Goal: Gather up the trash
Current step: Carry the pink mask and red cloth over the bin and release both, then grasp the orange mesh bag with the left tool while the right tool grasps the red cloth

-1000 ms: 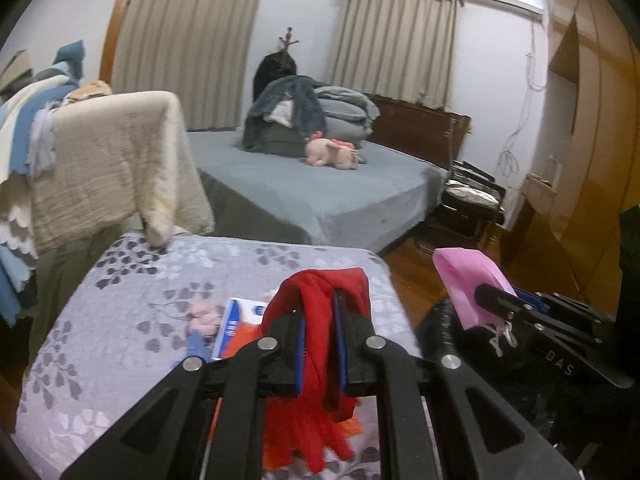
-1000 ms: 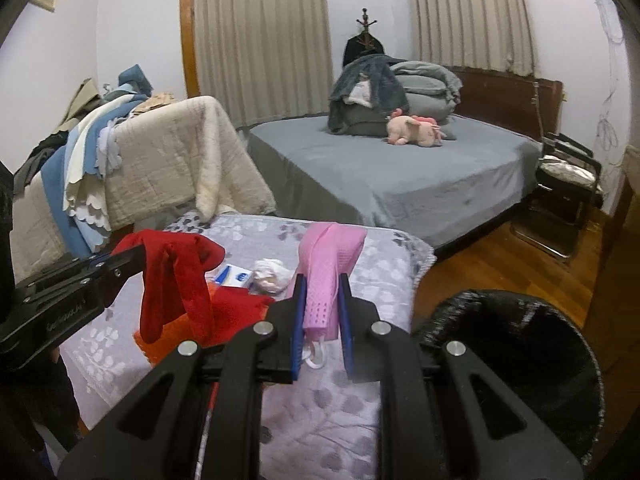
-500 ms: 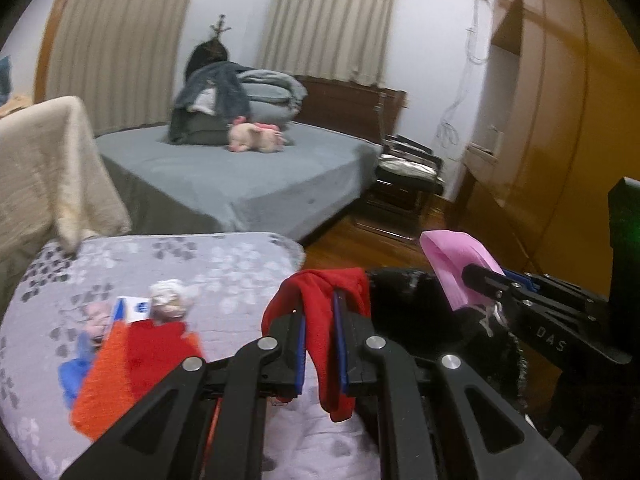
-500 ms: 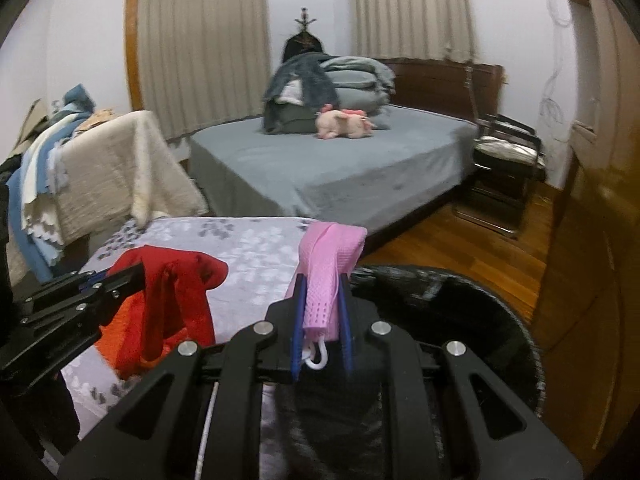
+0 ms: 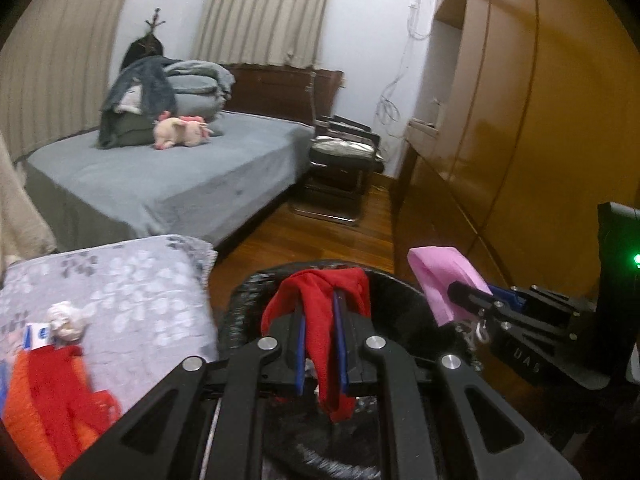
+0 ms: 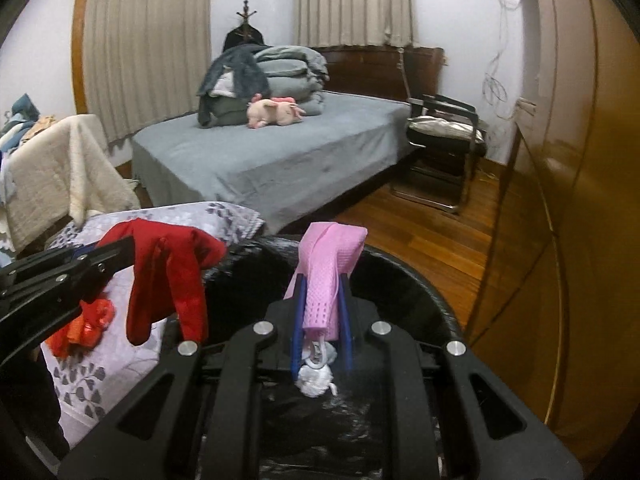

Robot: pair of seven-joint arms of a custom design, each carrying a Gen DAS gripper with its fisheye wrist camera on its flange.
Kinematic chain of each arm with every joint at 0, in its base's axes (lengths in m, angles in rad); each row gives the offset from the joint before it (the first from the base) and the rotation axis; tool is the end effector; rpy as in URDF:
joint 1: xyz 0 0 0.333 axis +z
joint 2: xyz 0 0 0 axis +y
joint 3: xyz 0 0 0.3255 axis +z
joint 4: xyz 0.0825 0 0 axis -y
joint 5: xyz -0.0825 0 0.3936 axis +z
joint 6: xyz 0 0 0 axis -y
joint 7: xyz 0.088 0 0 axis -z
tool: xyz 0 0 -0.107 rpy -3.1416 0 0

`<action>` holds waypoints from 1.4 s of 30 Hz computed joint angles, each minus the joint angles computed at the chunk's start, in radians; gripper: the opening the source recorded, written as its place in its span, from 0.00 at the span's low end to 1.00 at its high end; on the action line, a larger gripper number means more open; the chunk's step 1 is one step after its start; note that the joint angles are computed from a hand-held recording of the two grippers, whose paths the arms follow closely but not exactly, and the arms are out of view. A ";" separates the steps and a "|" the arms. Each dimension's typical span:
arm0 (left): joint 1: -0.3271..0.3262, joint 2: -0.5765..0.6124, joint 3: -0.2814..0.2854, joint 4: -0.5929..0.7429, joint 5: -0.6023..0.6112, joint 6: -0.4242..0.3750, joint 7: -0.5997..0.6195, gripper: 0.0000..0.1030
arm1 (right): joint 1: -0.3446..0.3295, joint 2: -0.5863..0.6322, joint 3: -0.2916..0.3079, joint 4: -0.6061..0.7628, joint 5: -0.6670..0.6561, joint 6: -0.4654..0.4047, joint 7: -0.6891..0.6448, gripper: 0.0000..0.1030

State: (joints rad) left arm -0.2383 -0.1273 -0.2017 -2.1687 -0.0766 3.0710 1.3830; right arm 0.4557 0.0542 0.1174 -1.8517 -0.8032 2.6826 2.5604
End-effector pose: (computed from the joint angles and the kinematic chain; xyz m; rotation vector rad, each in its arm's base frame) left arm 0.5127 -0.2405 0.5801 -1.5370 1.8638 -1.2261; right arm 0.5208 0.3611 0.5787 -1.7657 1.4884 -0.7564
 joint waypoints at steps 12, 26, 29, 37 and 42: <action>-0.023 0.134 -0.023 0.122 -0.191 -0.077 0.190 0.46 | -0.034 -0.016 -0.009 -0.073 -0.001 -0.005 0.042 0.43; 0.102 -0.045 -0.027 -0.068 0.138 -0.054 -0.148 0.88 | -0.021 -0.008 0.008 -0.039 -0.055 -0.021 0.098 0.93; 0.146 -0.110 -0.034 -0.121 0.190 -0.060 -0.218 0.91 | -0.009 0.006 0.009 -0.015 -0.043 -0.010 0.088 0.93; 0.266 -0.267 -0.057 -0.236 0.278 -0.086 -0.340 0.93 | 0.060 0.088 0.002 0.097 -0.015 0.016 0.026 0.93; 0.339 -0.358 -0.067 -0.306 0.317 -0.102 -0.389 0.93 | 0.115 0.152 -0.013 0.178 0.019 0.030 -0.014 0.93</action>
